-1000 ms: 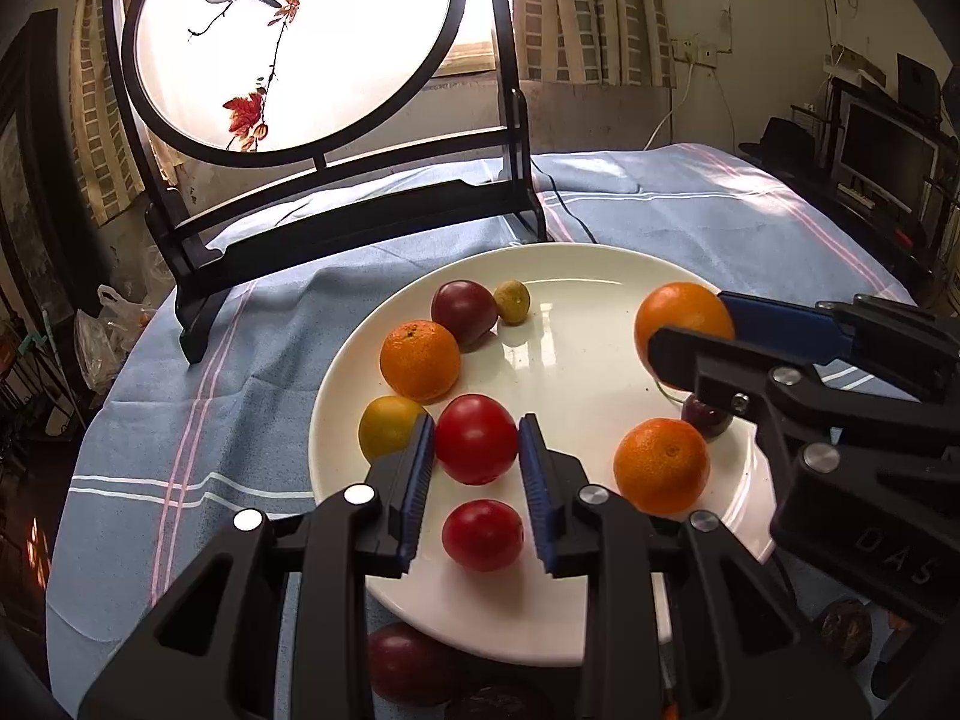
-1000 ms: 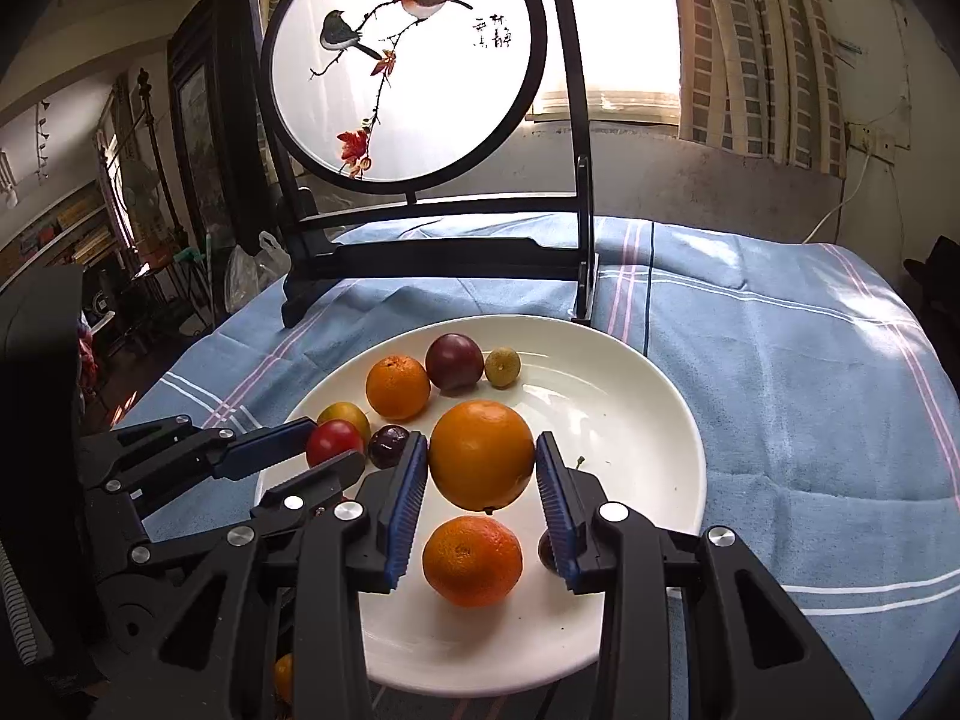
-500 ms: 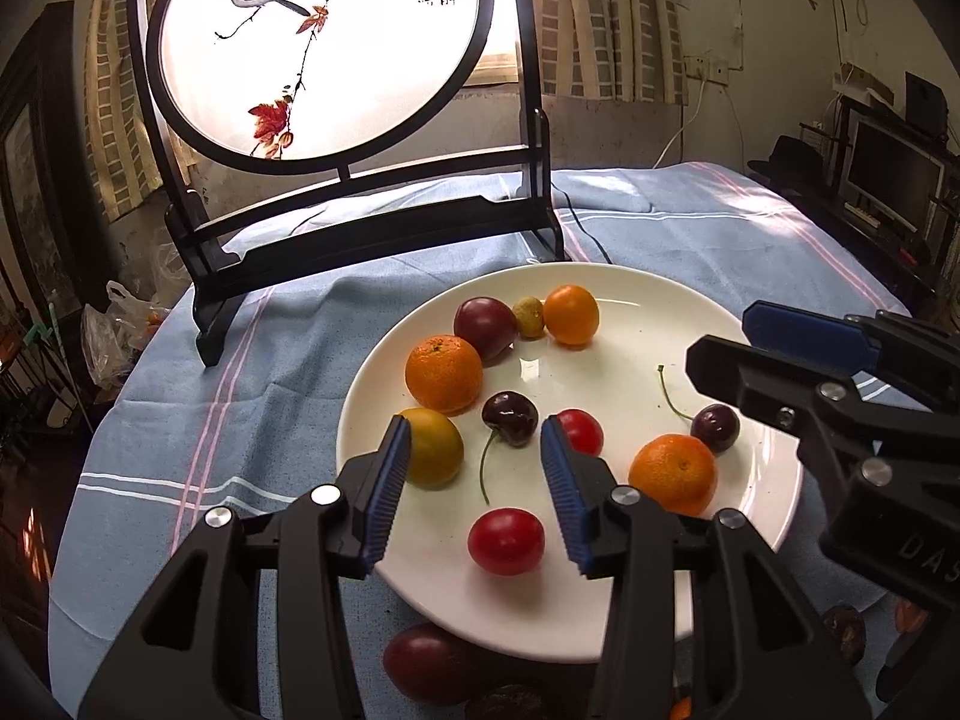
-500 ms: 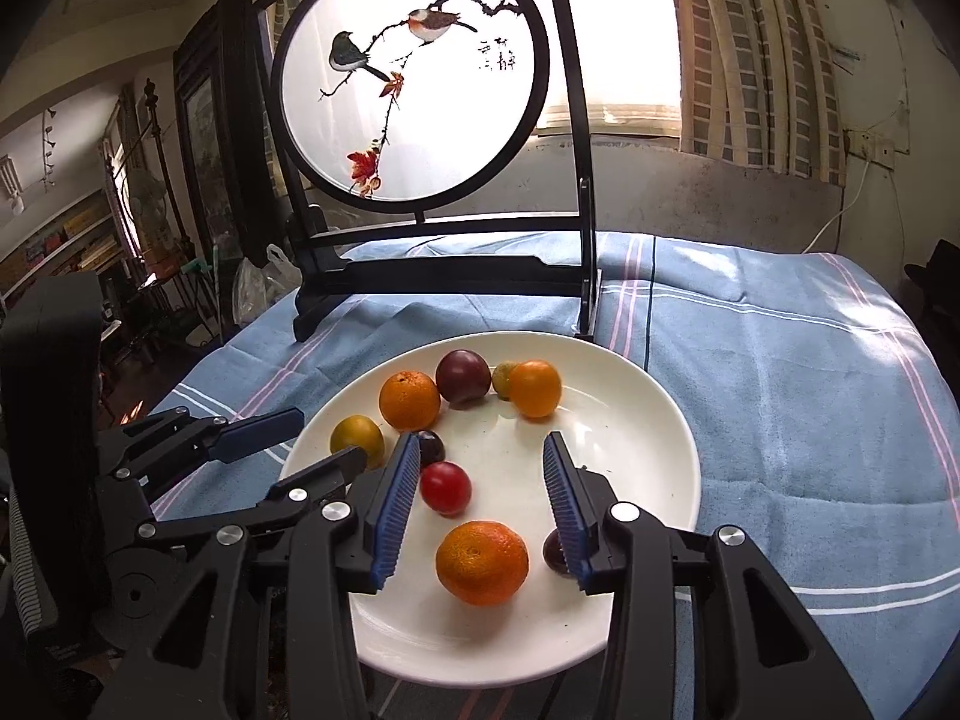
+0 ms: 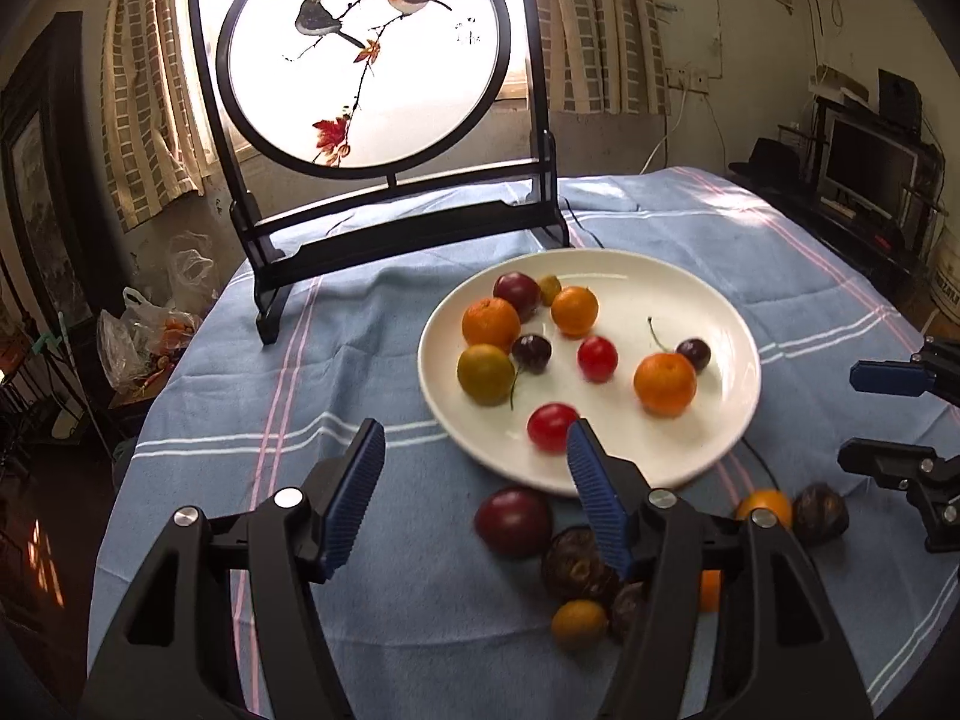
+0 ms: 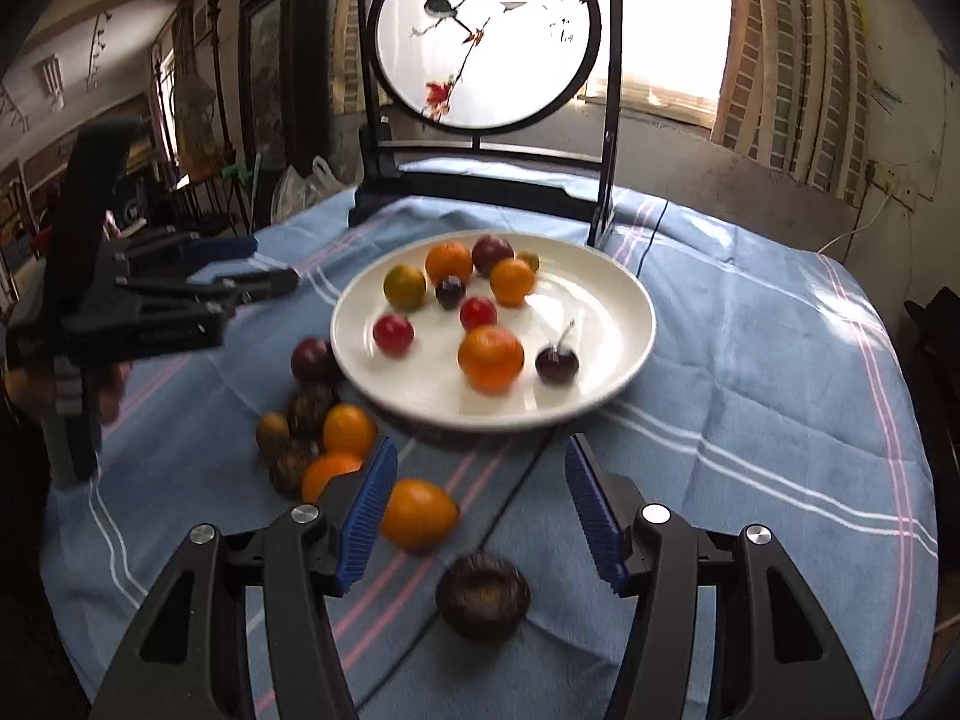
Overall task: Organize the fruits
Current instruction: 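Grasp a large orange with the left gripper while the right grasps a dark mangosteen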
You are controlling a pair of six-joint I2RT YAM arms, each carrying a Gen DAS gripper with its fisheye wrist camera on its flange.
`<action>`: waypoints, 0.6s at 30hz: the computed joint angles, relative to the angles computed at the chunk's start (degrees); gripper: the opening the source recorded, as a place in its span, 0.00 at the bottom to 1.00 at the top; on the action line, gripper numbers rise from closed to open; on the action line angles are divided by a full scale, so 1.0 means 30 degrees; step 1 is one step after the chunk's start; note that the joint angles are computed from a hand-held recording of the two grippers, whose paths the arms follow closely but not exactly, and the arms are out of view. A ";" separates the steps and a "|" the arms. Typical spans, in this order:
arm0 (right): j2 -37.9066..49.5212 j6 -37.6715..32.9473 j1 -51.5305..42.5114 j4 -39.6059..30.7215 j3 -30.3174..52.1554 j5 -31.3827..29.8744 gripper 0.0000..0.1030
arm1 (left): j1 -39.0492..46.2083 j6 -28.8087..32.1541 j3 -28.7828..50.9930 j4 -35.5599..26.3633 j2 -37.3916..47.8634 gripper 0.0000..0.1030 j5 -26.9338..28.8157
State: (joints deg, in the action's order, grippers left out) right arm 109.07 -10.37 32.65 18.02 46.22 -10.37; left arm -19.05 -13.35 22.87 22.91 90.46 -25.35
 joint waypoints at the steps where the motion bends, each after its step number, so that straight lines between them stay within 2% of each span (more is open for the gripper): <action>1: 0.0140 -0.0414 -0.0007 0.0022 -0.0451 0.0250 0.57 | 0.0011 -0.0024 -0.0616 0.0027 -0.0314 0.60 0.0031; 5: 0.1140 -0.1329 0.0107 0.0210 -0.1228 0.0853 0.57 | 0.0063 -0.0205 -0.2770 0.0011 -0.1482 0.62 0.0338; 9: 0.2263 -0.1229 0.0395 0.0040 -0.0510 0.1052 0.57 | -0.0273 -0.0220 -0.3917 0.0432 -0.1221 0.64 0.0506; 12: 0.2970 -0.1173 0.0719 -0.0803 0.0425 0.1524 0.54 | -0.0970 -0.0406 -0.3924 0.0773 0.0022 0.64 0.0665; 14: 0.2879 -0.1211 0.0782 -0.0629 0.0323 0.1577 0.42 | -0.1616 -0.0502 -0.3703 0.0917 0.0774 0.64 0.0830; 18: 0.2309 -0.1247 0.0705 -0.0314 -0.0312 0.1107 0.42 | -0.3727 -0.0886 -0.3000 0.0894 0.1435 0.64 0.1120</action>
